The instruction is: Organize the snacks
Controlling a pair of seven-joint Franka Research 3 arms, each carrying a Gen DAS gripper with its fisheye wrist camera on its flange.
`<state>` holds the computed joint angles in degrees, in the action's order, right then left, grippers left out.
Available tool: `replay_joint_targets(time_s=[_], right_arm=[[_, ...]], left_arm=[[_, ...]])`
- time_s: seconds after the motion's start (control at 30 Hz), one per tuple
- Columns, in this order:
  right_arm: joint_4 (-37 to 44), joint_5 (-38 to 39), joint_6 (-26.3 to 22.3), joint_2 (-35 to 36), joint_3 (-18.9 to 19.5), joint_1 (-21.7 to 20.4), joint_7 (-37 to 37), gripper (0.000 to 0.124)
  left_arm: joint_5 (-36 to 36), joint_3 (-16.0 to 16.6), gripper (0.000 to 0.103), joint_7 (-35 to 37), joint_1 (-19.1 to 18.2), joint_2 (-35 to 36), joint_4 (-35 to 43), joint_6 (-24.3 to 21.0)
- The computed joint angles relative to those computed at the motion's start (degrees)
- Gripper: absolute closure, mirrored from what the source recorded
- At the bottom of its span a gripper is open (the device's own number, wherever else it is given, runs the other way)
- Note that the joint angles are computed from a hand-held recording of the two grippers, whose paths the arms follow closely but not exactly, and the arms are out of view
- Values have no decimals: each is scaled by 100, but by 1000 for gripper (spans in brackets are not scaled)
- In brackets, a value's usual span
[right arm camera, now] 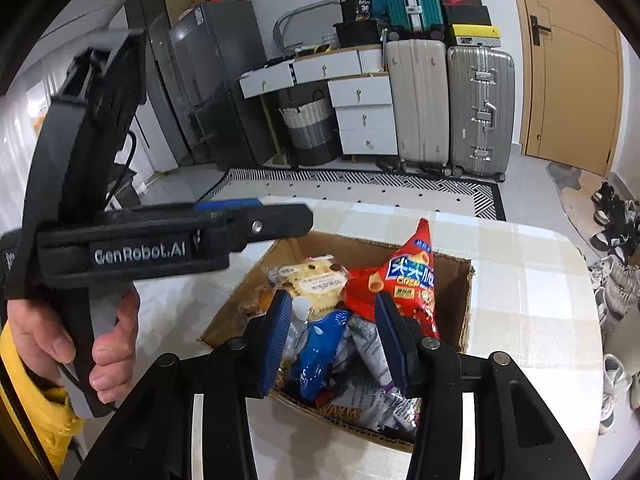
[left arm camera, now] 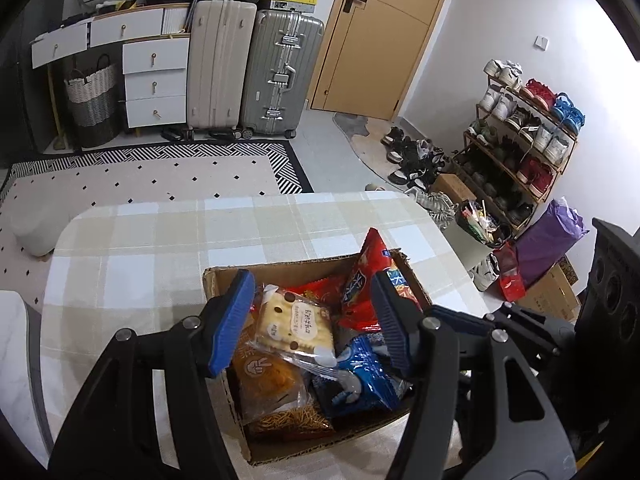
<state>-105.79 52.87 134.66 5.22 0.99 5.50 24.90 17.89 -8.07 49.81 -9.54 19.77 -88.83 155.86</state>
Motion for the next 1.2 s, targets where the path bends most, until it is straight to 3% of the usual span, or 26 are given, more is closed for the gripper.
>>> replay_joint_targets(time_s=[0.37,0.43,0.53,0.63,0.73,0.9,1.0,1.1,1.2], right_arm=[[-43,441,-17,-274,-83,-98,-163,79],[-102,513,-51,-412,-127,-101,-179,79],[-199,659,-107,-639,-217,-103,-228,79],[-334,838,-213,-913,-327,-99,-334,79],[-561,1026,-220,-1279,-443,-59,-575,79],[-893,1121,-264,-1855,-651,39,-684,76],[-1117,1208,-292,-2240,-803,101,-784,75],[-1307,1246,-338,-2586,-956,150,-862,69],[-1548,1378,-378,-3000,-1145,204,-1038,55]], left_arm=[[659,111,46,-773,-187,-794,-832,57],[1091,157,45,-1197,-289,-1027,-989,-28],[2422,231,45,-2620,-423,-1569,-1438,-43],[3090,-9,44,-3302,-336,-2014,-1700,-300],[3660,-362,36,-3671,-277,-2413,-1879,-758],[3975,-837,22,-3831,-289,-2931,-1999,-1495],[4055,-1076,21,-3990,-309,-3203,-2000,-1929],[4148,-1311,18,-4159,-323,-3536,-2123,-2301],[4231,-1564,3,-4357,-352,-3922,-2300,-2656]])
